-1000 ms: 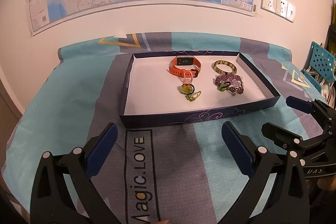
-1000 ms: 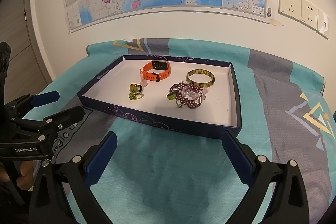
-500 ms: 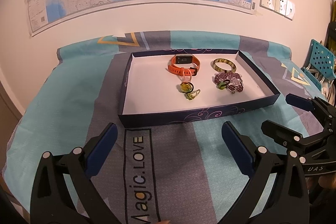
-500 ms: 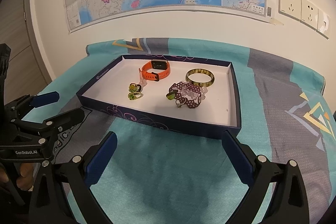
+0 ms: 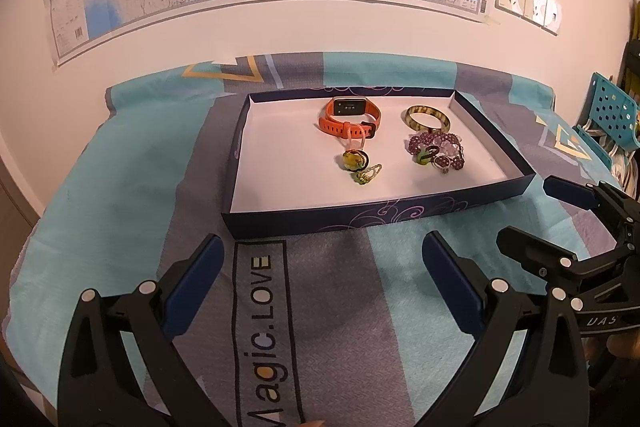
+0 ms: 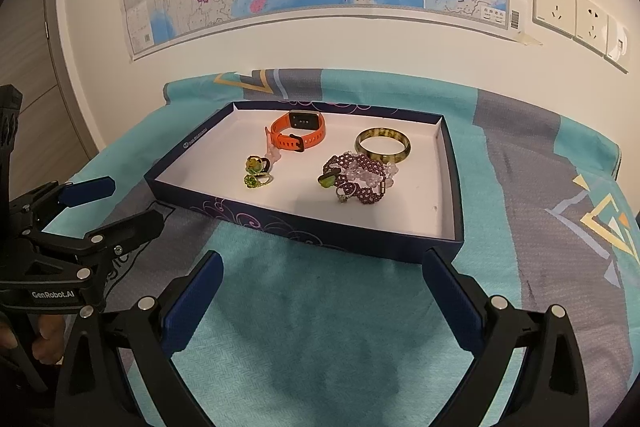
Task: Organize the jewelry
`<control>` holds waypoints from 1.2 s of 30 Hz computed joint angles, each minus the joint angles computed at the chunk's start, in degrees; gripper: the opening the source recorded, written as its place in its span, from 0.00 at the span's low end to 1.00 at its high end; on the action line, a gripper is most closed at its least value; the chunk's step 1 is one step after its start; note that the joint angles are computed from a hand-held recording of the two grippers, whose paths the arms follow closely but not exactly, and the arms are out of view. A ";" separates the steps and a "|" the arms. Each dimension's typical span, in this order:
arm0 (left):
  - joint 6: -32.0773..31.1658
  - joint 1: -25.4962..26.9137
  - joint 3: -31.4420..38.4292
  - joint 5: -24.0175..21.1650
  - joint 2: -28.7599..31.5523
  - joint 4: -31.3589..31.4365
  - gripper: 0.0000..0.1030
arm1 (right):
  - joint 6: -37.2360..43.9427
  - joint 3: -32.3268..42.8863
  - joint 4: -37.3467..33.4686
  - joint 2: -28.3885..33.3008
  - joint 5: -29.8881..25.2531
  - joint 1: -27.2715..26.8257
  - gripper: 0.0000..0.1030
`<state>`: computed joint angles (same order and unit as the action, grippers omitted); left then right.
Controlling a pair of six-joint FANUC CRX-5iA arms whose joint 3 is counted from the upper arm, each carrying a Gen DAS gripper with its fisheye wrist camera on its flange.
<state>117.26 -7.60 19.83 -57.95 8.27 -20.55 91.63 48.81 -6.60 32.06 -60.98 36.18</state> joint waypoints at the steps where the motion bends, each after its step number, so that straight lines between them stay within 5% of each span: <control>1: 0.02 0.02 -0.06 0.02 0.00 0.02 0.95 | 0.01 0.02 0.01 0.02 0.02 0.01 0.94; 36: -0.17 0.04 -1.05 1.79 -0.11 0.04 0.95 | -0.48 0.03 0.37 0.39 0.09 0.13 0.94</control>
